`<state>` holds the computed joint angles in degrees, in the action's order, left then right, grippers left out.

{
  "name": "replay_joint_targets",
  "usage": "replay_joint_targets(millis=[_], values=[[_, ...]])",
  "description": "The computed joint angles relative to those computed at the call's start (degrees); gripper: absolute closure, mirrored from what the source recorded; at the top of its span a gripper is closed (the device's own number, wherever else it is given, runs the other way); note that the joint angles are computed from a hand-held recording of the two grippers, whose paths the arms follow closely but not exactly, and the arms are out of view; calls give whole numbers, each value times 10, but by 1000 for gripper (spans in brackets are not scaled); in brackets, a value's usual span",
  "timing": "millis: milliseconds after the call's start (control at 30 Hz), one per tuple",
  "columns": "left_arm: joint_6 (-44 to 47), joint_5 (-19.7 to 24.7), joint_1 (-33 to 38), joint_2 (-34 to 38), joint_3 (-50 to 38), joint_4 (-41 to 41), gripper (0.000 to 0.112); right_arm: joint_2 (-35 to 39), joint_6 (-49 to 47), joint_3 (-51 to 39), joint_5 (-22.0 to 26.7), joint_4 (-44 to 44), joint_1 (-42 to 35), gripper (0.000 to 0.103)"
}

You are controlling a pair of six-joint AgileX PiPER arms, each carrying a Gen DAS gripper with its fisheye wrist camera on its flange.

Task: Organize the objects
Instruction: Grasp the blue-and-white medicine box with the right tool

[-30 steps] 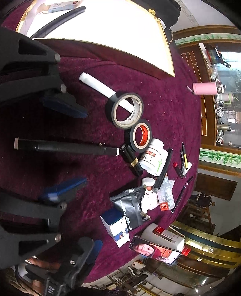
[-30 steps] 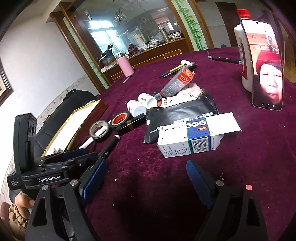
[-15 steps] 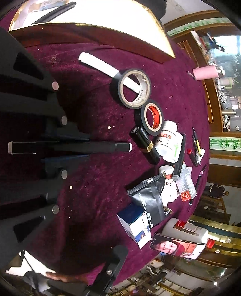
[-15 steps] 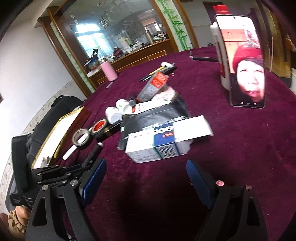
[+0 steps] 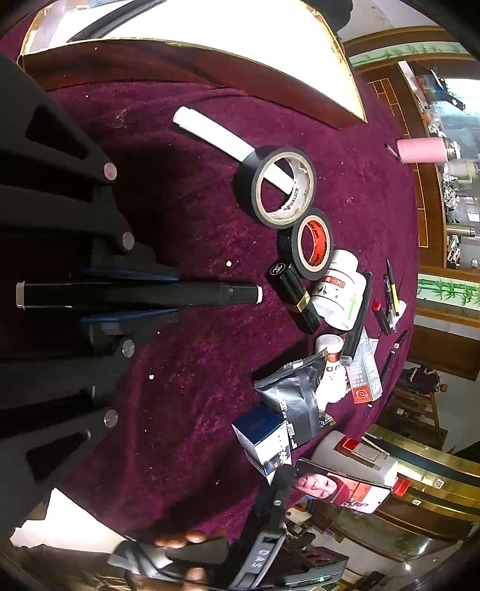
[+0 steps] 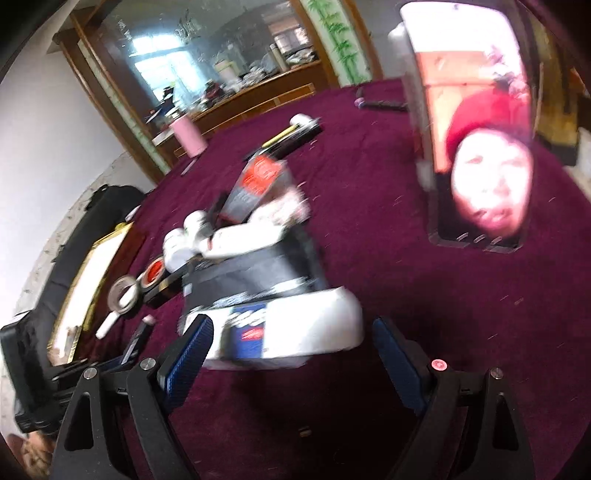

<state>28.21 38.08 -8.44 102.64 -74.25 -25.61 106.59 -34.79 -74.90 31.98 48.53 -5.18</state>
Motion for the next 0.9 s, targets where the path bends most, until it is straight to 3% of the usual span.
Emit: replay_joint_targets(millis=[100,200,367,567,700,833,900], values=[[3,0,1,-1,0,-2,98,-19,-130,33,66,115,9,12],[7,5,4,1,-2,-4,98,-30,-194,48,133,144,28,12],[12,5,8,-2,2,-14,98,-80,-127,65,60,30,76,12],[28,2,8,-10,11,-25,98,-82,-71,12,37,-92,72,12],[46,11,15,-20,19,-47,98,-12,-62,-98,86,-213,90,12],[51,16,26,-27,23,-62,98,74,-107,-209,192,-221,92,12],[50,20,32,-27,22,-66,98,93,-122,-229,219,-226,94,13]])
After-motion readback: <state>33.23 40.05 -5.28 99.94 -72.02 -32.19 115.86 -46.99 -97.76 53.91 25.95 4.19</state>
